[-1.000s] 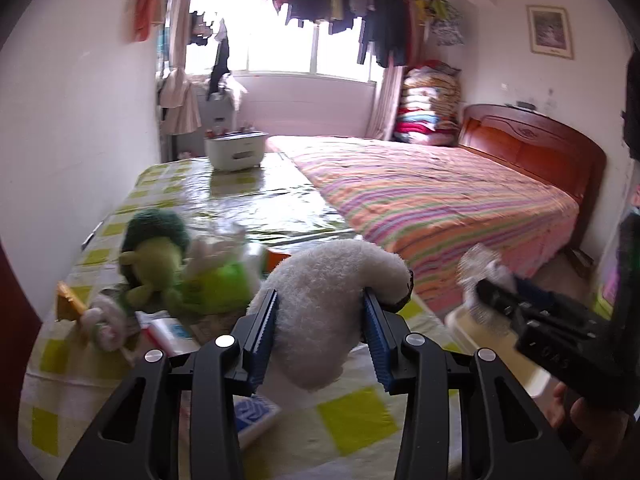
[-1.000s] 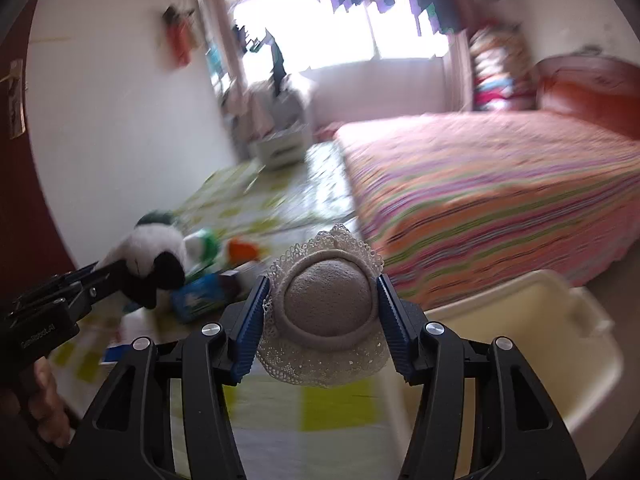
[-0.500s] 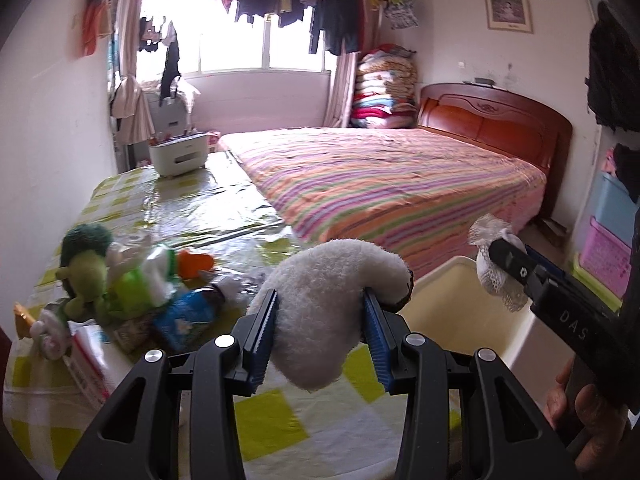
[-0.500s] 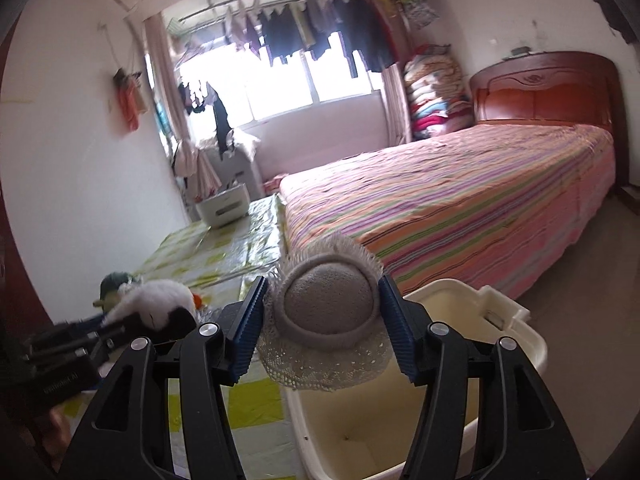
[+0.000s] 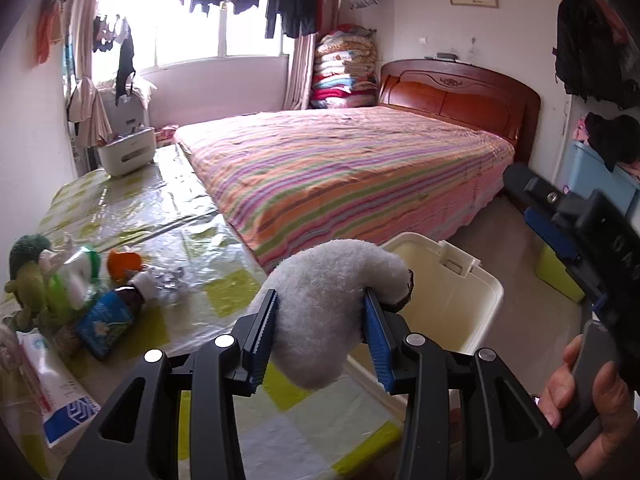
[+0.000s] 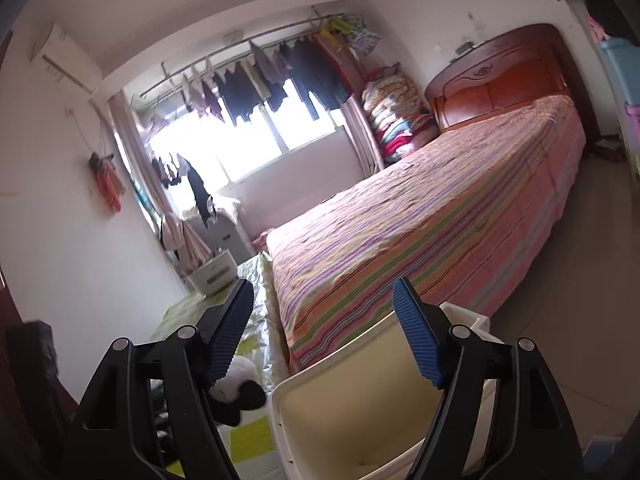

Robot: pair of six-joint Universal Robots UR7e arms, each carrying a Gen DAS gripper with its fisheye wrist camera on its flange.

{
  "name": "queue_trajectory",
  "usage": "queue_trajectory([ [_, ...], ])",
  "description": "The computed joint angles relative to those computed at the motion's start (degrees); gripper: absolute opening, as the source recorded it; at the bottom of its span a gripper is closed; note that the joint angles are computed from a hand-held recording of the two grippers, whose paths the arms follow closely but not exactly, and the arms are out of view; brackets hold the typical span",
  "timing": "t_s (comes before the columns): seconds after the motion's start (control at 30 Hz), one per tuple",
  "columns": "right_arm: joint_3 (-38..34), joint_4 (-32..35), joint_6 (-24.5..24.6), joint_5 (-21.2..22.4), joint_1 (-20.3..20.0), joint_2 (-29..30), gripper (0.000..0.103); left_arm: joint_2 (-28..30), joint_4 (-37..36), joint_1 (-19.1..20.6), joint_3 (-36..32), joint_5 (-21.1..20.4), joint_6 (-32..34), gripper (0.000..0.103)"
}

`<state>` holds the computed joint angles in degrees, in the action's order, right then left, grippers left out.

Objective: Collect trash
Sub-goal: 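Drop the hat into the basket with the right tool while the left tool drops the plush toy in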

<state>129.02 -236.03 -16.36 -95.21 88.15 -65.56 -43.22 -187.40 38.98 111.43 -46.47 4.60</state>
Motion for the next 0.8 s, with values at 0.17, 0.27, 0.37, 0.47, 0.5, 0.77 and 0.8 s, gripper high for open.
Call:
queue_trajectory([
  [0.17, 0.84, -1.06, 1.95, 1.40, -1.51, -0.95, 0.073, 1.86, 1.65, -0.16, -1.64, -1.30, -0.26, 0.043],
  [0.27, 1.59, -1.66, 2.23, 2.16, -2.26, -1.51, 0.073, 2.29, 1.86, -0.22, -1.97, -1.75, 0.00, 0.048],
  [0.37, 2.12, -1.85, 2.45, 2.76, -2.61, -1.84, 0.073, 3.00, 1.28, -0.36, -2.22, -2.13, 0.51, 0.049],
  [0.47, 2.04, -1.66, 2.83, 2.54, -2.27, -1.81, 0.073, 3.63, 0.17, -0.67, -2.36, -1.36, 1.03, 0.062],
  [0.5, 2.08, -1.58, 3.00, 2.71, -2.34, -1.86, 0.073, 3.70, -0.44, -0.82, -2.27, -0.79, 1.21, 0.065],
  [0.77, 1.57, -0.46, 2.07, 2.85, -1.45, -1.07, 0.076, 1.81, -3.90, -0.89, -0.12, 4.81, 1.92, 0.070],
  [0.8, 1.36, -0.12, 1.82, 2.65, -1.12, -0.78, 0.076, 1.38, -3.67, -0.78, 0.13, 5.38, 1.76, 0.070],
])
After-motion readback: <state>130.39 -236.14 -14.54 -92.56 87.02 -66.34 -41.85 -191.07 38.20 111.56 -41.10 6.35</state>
